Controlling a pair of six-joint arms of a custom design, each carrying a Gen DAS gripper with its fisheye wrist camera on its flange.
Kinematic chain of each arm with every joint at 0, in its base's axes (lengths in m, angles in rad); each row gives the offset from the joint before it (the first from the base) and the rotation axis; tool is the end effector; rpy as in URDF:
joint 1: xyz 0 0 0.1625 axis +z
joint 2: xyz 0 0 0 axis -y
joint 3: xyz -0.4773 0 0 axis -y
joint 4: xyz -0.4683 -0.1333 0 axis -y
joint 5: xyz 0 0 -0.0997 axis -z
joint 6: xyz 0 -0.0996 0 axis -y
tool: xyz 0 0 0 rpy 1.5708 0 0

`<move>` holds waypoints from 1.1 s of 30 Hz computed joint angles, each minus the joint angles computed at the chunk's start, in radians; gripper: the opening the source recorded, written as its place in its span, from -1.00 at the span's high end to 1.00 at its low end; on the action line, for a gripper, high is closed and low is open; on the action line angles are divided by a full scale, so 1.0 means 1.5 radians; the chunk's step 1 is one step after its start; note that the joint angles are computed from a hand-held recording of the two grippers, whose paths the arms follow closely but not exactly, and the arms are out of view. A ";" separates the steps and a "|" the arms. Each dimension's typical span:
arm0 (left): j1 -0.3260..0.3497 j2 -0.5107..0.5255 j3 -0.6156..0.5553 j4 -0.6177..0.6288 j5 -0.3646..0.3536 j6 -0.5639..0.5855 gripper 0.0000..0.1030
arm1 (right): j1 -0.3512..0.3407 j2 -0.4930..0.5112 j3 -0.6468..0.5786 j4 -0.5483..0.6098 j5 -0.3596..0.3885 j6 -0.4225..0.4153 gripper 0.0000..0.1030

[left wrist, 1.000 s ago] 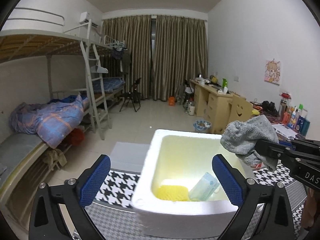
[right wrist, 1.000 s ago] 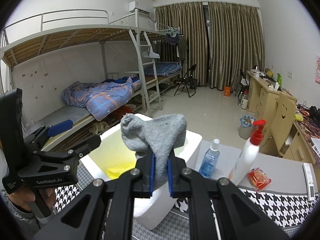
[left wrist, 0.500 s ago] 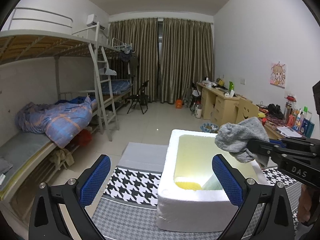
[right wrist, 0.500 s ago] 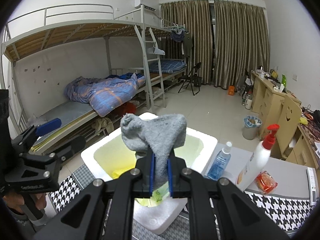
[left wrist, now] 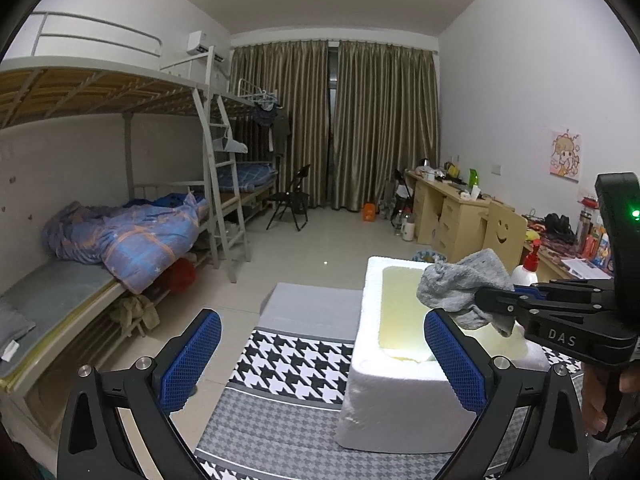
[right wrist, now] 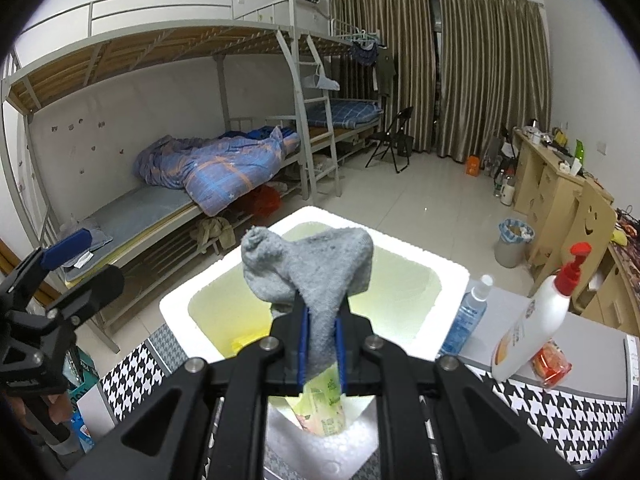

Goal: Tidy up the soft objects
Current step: 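Lower the grey sock into the foam box and open the right tool, then move both tools back from the foam box toward the towel and foam tube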

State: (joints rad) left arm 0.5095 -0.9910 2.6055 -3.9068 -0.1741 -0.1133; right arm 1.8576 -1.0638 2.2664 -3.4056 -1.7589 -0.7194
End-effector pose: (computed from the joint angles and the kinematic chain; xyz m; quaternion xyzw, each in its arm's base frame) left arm -0.1729 -0.3616 0.1468 0.1252 0.7412 -0.5584 0.3510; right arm 0.2623 -0.4841 0.1228 0.4307 -0.8431 0.2831 0.1536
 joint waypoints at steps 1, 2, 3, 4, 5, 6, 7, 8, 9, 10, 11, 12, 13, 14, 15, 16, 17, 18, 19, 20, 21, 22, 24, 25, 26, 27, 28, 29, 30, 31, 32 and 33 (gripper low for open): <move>0.000 -0.001 0.001 0.003 0.003 -0.003 -0.98 | 0.000 0.000 -0.001 0.004 -0.002 0.001 0.62; -0.001 0.000 0.001 0.002 0.004 -0.003 -0.98 | -0.001 0.000 -0.003 0.015 -0.004 0.005 0.60; -0.003 0.000 0.004 -0.001 0.004 -0.005 -0.98 | -0.001 0.000 -0.005 0.023 -0.005 0.006 0.52; -0.003 0.000 0.005 -0.001 0.004 -0.004 -0.98 | 0.000 -0.001 -0.005 0.028 -0.006 0.007 0.31; -0.003 0.000 0.005 -0.002 0.006 -0.004 -0.98 | 0.000 0.000 -0.006 0.033 -0.007 0.006 0.18; -0.004 0.000 0.006 -0.005 0.008 -0.005 -0.98 | 0.000 0.001 -0.005 0.029 -0.006 0.003 0.00; -0.003 0.000 0.005 -0.005 0.007 -0.006 -0.98 | -0.001 0.001 -0.003 0.023 -0.005 -0.002 -0.09; -0.004 -0.004 0.007 0.004 0.007 -0.015 -0.98 | -0.001 0.002 -0.001 0.015 -0.005 -0.007 -0.10; -0.004 -0.007 0.009 0.017 0.008 -0.023 -0.98 | -0.001 0.002 0.000 0.012 -0.006 -0.008 -0.11; -0.005 -0.008 0.010 0.020 0.010 -0.026 -0.98 | -0.002 0.000 0.001 0.015 -0.004 -0.009 -0.11; -0.005 -0.010 0.011 0.023 0.011 -0.028 -0.98 | -0.002 -0.002 0.002 0.018 -0.003 -0.008 -0.11; -0.006 -0.010 0.012 0.029 0.010 -0.035 -0.98 | -0.002 -0.004 0.002 0.017 -0.002 -0.008 -0.12; -0.007 -0.012 0.014 0.033 0.009 -0.040 -0.98 | -0.003 -0.005 0.003 0.016 -0.001 -0.008 -0.12; -0.007 -0.012 0.012 0.040 0.010 -0.046 -0.98 | -0.003 -0.006 0.004 0.015 0.001 -0.008 -0.12; -0.007 -0.016 0.014 0.055 0.011 -0.058 -0.98 | -0.003 -0.007 0.005 0.013 0.002 -0.009 -0.12; -0.008 -0.019 0.016 0.062 0.011 -0.063 -0.98 | -0.003 -0.008 0.007 0.013 0.003 -0.009 -0.13; -0.010 -0.021 0.018 0.073 0.012 -0.074 -0.98 | -0.004 -0.011 0.008 0.011 0.006 -0.010 -0.13; -0.010 -0.022 0.018 0.076 0.013 -0.076 -0.98 | -0.004 -0.011 0.008 0.010 0.007 -0.009 -0.13; -0.013 -0.020 0.019 0.074 0.015 -0.081 -0.98 | -0.005 -0.014 0.010 0.010 0.009 -0.010 -0.13; -0.014 -0.019 0.020 0.064 0.014 -0.077 -0.98 | -0.005 -0.017 0.012 0.008 0.012 -0.011 -0.14; -0.015 -0.022 0.021 0.064 0.012 -0.079 -0.98 | -0.005 -0.017 0.014 0.004 0.013 -0.012 -0.17; -0.017 -0.023 0.023 0.068 0.013 -0.083 -0.98 | -0.006 -0.019 0.016 0.000 0.014 -0.011 -0.24; -0.020 -0.021 0.022 0.053 0.018 -0.067 -0.98 | -0.007 -0.023 0.018 -0.004 0.019 -0.010 -0.29; -0.021 -0.018 0.020 0.047 0.019 -0.062 -0.98 | -0.008 -0.027 0.021 -0.006 0.025 -0.009 -0.30; -0.022 -0.020 0.021 0.045 0.018 -0.060 -0.98 | -0.008 -0.029 0.021 -0.007 0.027 -0.009 -0.31; -0.023 -0.020 0.021 0.046 0.018 -0.057 -0.98 | -0.008 -0.030 0.022 -0.010 0.028 -0.008 -0.31; -0.025 -0.018 0.020 0.050 0.019 -0.059 -0.98 | -0.008 -0.032 0.024 -0.012 0.029 -0.008 -0.31; -0.026 -0.017 0.019 0.052 0.019 -0.060 -0.98 | -0.008 -0.034 0.025 -0.015 0.029 -0.008 -0.31; -0.027 -0.017 0.019 0.056 0.015 -0.062 -0.98 | -0.008 -0.036 0.027 -0.018 0.030 -0.009 -0.31; -0.027 -0.019 0.020 0.066 0.013 -0.069 -0.98 | -0.007 -0.037 0.028 -0.020 0.030 -0.009 -0.31; -0.027 -0.019 0.019 0.070 0.013 -0.071 -0.98 | -0.008 -0.040 0.031 -0.022 0.031 -0.010 -0.31; -0.029 -0.019 0.018 0.077 0.014 -0.074 -0.98 | -0.008 -0.041 0.031 -0.024 0.031 -0.009 -0.31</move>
State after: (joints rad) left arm 0.4661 -1.0201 2.6329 -3.7916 -0.1528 -0.2248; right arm 1.8459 -1.1247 2.3135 -3.4422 -1.7124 -0.7330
